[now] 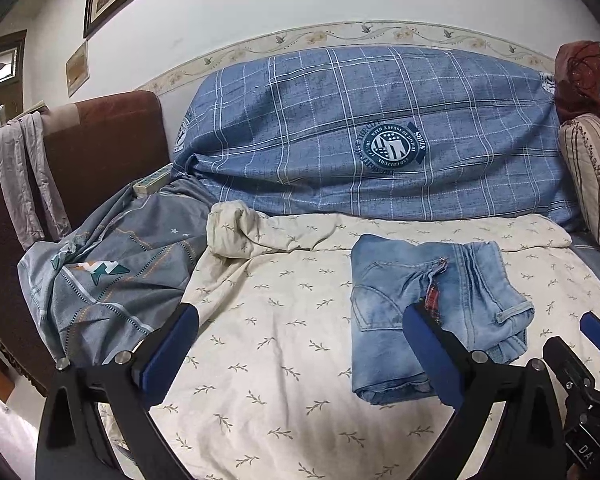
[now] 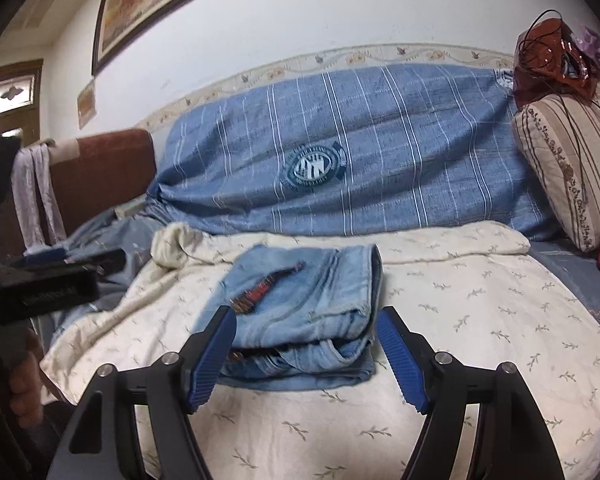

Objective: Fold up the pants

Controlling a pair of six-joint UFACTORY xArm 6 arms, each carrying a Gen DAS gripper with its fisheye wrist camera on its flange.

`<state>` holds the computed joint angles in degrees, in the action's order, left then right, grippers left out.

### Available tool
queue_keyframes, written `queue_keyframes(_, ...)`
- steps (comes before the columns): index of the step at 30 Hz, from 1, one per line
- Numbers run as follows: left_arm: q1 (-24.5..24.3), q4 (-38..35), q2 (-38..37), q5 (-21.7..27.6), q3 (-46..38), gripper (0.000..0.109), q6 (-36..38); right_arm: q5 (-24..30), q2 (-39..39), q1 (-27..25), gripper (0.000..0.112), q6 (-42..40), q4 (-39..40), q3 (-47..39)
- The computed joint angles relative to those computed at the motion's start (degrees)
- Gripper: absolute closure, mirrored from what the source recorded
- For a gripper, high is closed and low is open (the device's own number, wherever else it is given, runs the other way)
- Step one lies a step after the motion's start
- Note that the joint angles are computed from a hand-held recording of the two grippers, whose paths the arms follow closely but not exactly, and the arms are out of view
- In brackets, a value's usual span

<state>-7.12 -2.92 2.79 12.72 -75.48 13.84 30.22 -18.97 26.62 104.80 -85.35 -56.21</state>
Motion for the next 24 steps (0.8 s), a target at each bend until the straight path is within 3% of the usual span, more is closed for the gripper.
queue_keyframes(3, 0.1, 1.6, 0.1, 0.4, 0.1, 0.007, -1.4, 0.0, -0.2, 0.0, 0.036, 0.8, -0.9, 0.2)
queue_keyframes(11, -0.4, -2.6, -0.6, 1.0, 0.6, 0.007, 3.0, 1.2, 0.2, 1.1, 0.036, -0.8, -1.2, -0.2)
queue_keyframes(19, -0.5, -5.8, 1.3, 10.2, -2.8, 0.007, 6.3, 0.7, 1.3, 0.0, 0.036, -5.3, 5.4, -0.6)
queue_keyframes(24, -0.6, -4.8, 1.6, 11.7, -3.0, 0.007, 5.6, 0.2, 1.4, -1.0, 0.036, -6.3, 8.6, -0.3)
